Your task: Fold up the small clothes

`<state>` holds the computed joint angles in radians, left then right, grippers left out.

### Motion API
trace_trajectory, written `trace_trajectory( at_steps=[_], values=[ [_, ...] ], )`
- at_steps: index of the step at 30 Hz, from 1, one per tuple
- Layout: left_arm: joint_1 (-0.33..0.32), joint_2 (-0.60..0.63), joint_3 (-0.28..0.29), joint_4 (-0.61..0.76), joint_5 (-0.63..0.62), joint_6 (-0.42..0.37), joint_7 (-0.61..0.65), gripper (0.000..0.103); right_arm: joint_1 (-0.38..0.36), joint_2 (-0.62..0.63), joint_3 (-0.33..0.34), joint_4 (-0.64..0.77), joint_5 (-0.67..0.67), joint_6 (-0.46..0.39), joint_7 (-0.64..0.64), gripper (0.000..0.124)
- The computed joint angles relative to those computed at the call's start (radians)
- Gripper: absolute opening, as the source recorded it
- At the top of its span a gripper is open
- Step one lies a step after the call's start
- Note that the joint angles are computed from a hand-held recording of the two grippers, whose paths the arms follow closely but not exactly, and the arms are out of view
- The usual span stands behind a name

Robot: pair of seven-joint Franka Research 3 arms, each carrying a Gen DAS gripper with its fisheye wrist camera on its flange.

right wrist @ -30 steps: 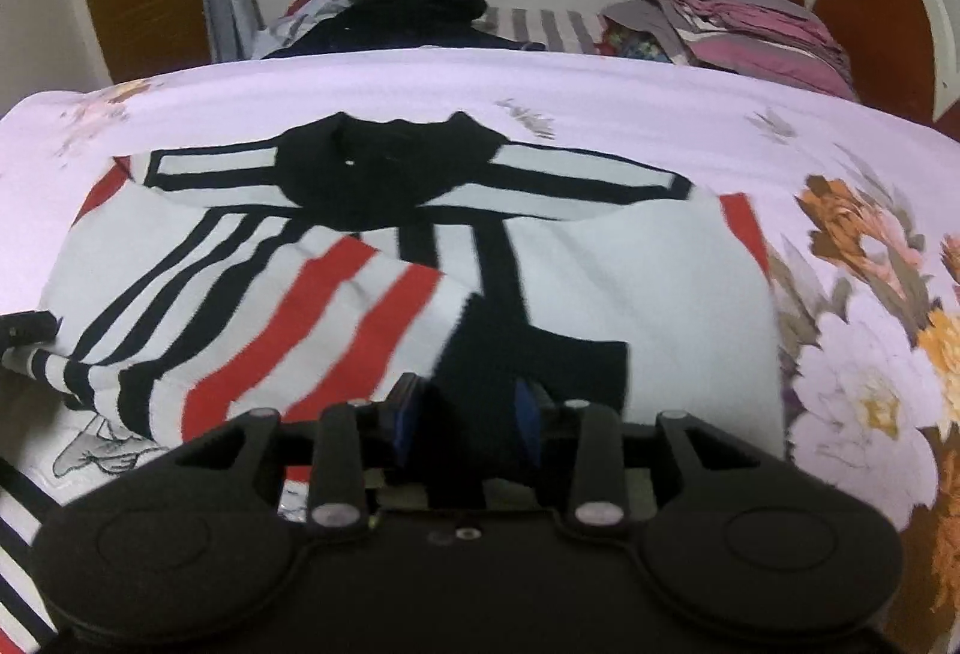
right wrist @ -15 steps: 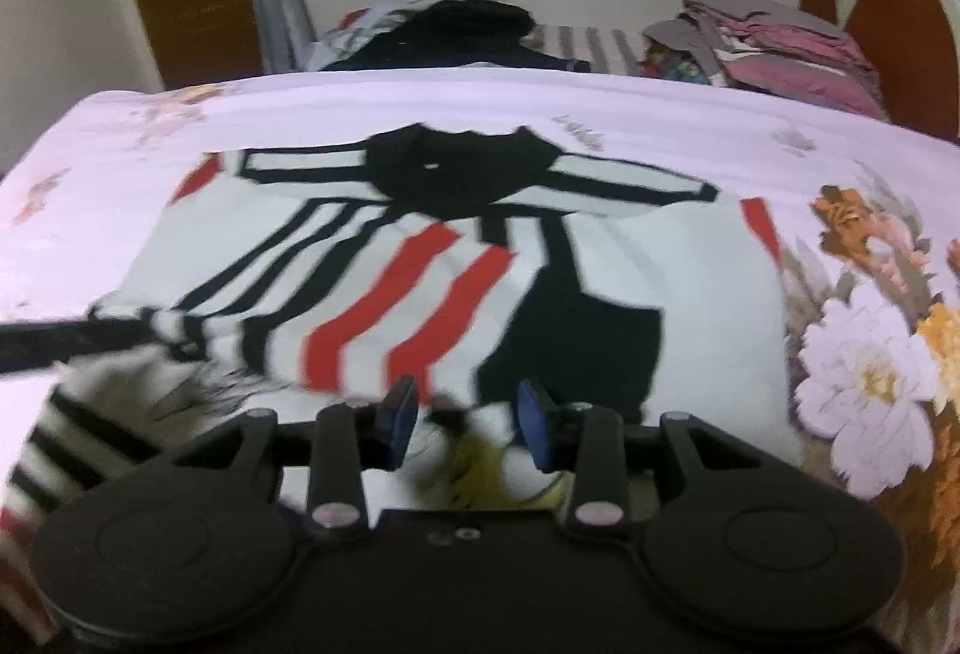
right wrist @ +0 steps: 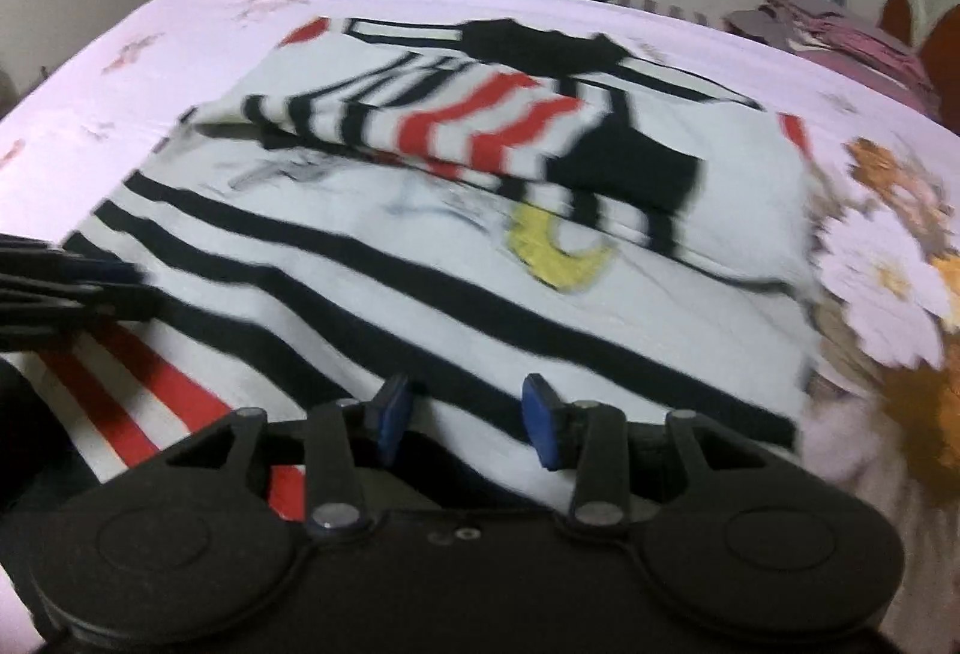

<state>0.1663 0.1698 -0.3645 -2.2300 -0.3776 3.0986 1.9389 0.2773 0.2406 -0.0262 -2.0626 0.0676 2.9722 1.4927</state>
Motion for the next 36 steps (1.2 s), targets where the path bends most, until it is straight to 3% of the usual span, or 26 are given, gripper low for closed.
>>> trace_trajectory(
  at_steps=[3,5,7,8,9,11,13,15,19,25,30,34,36],
  values=[
    [0.017,-0.038,-0.001,-0.04,-0.037,-0.005,0.018,0.029,0.043,-0.039,-0.067,-0.057,-0.087,0.014,0.097,0.04],
    [-0.004,-0.059,0.028,-0.053,-0.044,-0.022,0.01,0.029,0.062,-0.063,-0.093,-0.08,-0.151,0.006,0.184,0.04],
    [-0.062,-0.083,0.088,-0.062,0.01,-0.041,-0.059,0.029,0.01,-0.098,-0.019,-0.114,-0.054,0.029,0.137,0.042],
    [-0.066,-0.097,0.078,-0.065,-0.061,-0.045,-0.002,0.029,-0.013,-0.117,0.021,-0.133,0.016,0.047,0.094,0.042],
    [-0.043,-0.106,0.033,-0.061,-0.201,-0.052,0.123,0.029,-0.004,-0.131,0.025,-0.147,0.015,0.058,0.113,0.042],
    [-0.04,-0.115,0.002,-0.043,-0.428,-0.087,0.348,0.029,0.036,-0.146,0.01,-0.165,-0.061,0.073,0.211,0.043],
    [-0.061,-0.112,0.012,-0.036,-0.486,-0.109,0.426,0.029,0.075,-0.148,-0.008,-0.168,-0.16,0.073,0.325,0.043],
    [-0.084,-0.108,0.042,-0.042,-0.462,-0.132,0.417,0.029,0.101,-0.148,-0.021,-0.171,-0.254,0.058,0.433,0.043],
    [-0.111,-0.161,0.093,-0.103,-0.568,-0.151,0.551,0.029,0.14,-0.17,-0.055,-0.189,-0.548,-0.036,0.73,0.043],
    [-0.153,-0.251,0.21,-0.182,-0.688,-0.239,0.7,0.029,0.081,-0.285,-0.01,-0.288,-0.823,-0.135,1.061,0.045],
    [-0.197,-0.308,0.292,-0.23,-0.705,-0.287,0.693,0.029,0.015,-0.354,0.068,-0.35,-0.893,-0.193,1.204,0.046],
    [-0.232,-0.361,0.338,-0.275,-0.73,-0.263,0.704,0.03,-0.038,-0.4,0.137,-0.383,-0.932,-0.239,1.282,0.057],
    [-0.237,-0.374,0.351,-0.291,-0.712,-0.24,0.662,0.041,-0.069,-0.429,0.169,-0.403,-0.963,-0.256,1.341,0.06]
  ],
)
